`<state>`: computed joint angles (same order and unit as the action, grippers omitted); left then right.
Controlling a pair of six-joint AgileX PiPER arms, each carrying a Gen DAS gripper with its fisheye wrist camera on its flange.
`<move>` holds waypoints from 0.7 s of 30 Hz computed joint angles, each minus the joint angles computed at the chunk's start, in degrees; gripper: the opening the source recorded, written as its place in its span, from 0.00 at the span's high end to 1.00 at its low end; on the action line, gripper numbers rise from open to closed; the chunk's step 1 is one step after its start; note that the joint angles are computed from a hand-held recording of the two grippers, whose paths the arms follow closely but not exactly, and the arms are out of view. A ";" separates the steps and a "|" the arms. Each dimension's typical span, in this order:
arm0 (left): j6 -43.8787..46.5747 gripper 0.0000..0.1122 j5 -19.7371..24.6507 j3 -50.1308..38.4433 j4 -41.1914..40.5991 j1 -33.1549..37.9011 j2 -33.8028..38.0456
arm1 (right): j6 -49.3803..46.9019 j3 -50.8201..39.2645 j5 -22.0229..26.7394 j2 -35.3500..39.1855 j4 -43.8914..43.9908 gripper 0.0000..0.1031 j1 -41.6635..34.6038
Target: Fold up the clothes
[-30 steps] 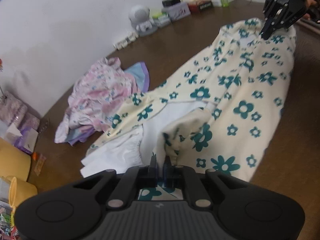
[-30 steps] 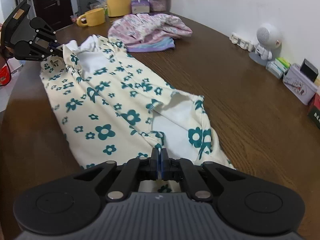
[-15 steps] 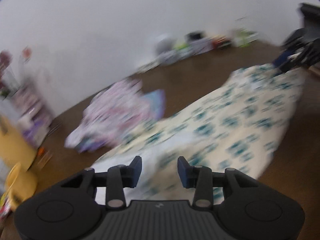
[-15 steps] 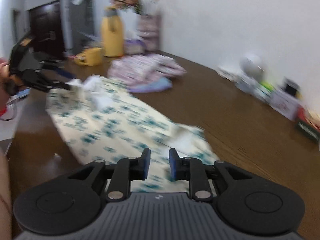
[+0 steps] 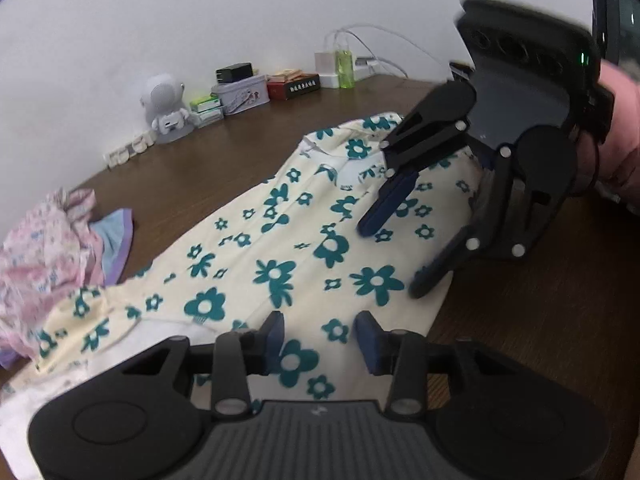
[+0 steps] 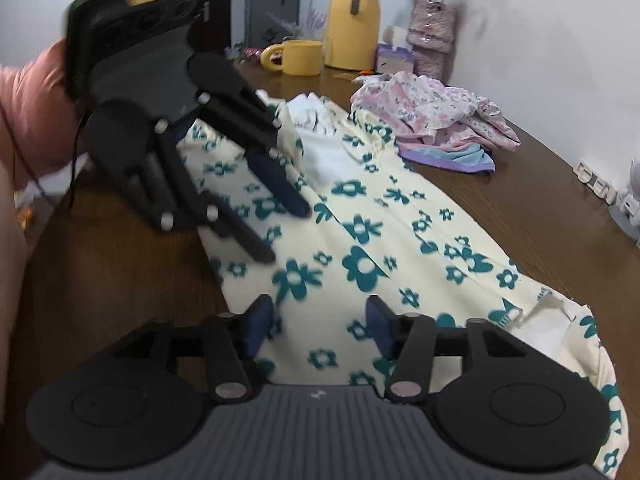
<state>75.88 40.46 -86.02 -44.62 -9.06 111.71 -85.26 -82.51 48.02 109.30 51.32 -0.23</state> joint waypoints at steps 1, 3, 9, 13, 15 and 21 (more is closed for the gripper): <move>0.71 0.64 0.50 0.08 -0.76 0.93 0.06 | -0.79 -0.05 0.74 0.27 0.61 0.43 -0.77; 0.67 0.64 1.28 0.52 -0.48 2.65 -0.43 | -1.09 -0.96 3.64 0.99 1.27 0.41 -2.88; -4.00 0.64 2.69 1.57 4.65 6.77 -2.49 | -3.62 -0.61 8.82 0.98 3.21 0.41 -9.40; -7.04 0.64 2.36 3.33 7.13 9.56 -4.51 | -3.74 -1.29 11.03 1.12 2.41 0.41 -12.22; -8.31 0.64 1.88 4.16 8.34 10.81 -5.45 | -3.98 -1.44 12.02 1.13 2.01 0.41 -13.43; -11.02 0.64 1.46 5.52 9.45 13.73 -6.72 | -5.43 -0.34 12.30 -0.30 1.72 0.41 -16.10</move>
<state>64.86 41.92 -80.50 -35.17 4.67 104.99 -90.69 -82.85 60.32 108.99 53.05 -16.33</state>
